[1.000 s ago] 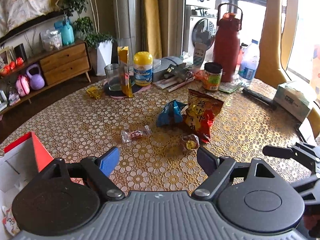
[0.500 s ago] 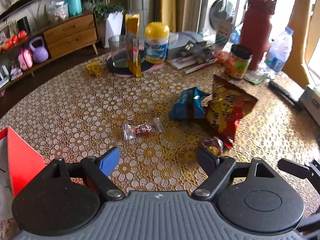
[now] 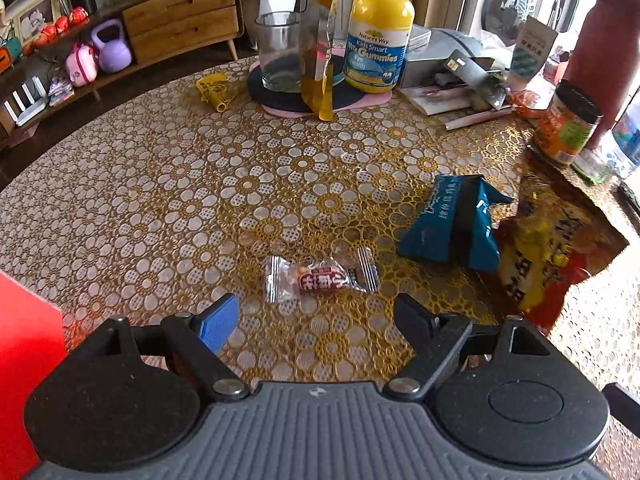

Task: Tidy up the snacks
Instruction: 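Move both open tools back toward the snacks on the table, then grasp the clear-wrapped candy with the left tool while the right tool grasps the round brown cake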

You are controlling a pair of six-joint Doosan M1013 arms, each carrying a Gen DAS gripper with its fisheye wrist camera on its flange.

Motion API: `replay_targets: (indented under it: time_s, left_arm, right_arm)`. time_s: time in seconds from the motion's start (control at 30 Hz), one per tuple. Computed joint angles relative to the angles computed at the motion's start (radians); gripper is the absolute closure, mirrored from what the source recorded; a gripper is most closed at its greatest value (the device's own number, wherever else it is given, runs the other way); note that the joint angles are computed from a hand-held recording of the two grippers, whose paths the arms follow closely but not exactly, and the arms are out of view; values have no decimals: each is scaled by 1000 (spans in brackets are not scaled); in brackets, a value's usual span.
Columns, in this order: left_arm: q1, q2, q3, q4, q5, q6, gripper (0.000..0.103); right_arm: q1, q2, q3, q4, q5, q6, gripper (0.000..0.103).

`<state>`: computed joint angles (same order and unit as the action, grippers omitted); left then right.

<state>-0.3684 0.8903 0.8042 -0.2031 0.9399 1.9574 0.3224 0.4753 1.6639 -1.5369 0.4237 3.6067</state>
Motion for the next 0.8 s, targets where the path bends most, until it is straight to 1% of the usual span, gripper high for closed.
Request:
replay_targets:
  time_s: [0.17,0.37,0.7,0.73,0.77,0.8]
  left_arm:
    - [-2,29,-37,-19,7,-39,18]
    - [-3,59,-85,-29,32,-64,19]
    - [2,51,-63,-55,1,-53,19]
    - [1,49,-58,-48,-5,-53,23]
    - [-2,43,-49,-29,-20,-56,32]
    - [-4,39,-41,-14,-33,-58,35]
  right_arm:
    - [-6,10,-12,19,-8,-16,24]
    - [-14,21,-25,31,-12,-33,24]
    - [-21,41,-56,78,-17,-90,24]
    - [-21,44,-61,86,-16,-98,24]
    - [-23,45,-65,93,-18,-107,24]
    - [-23,48,-70,101,-18,-117,24]
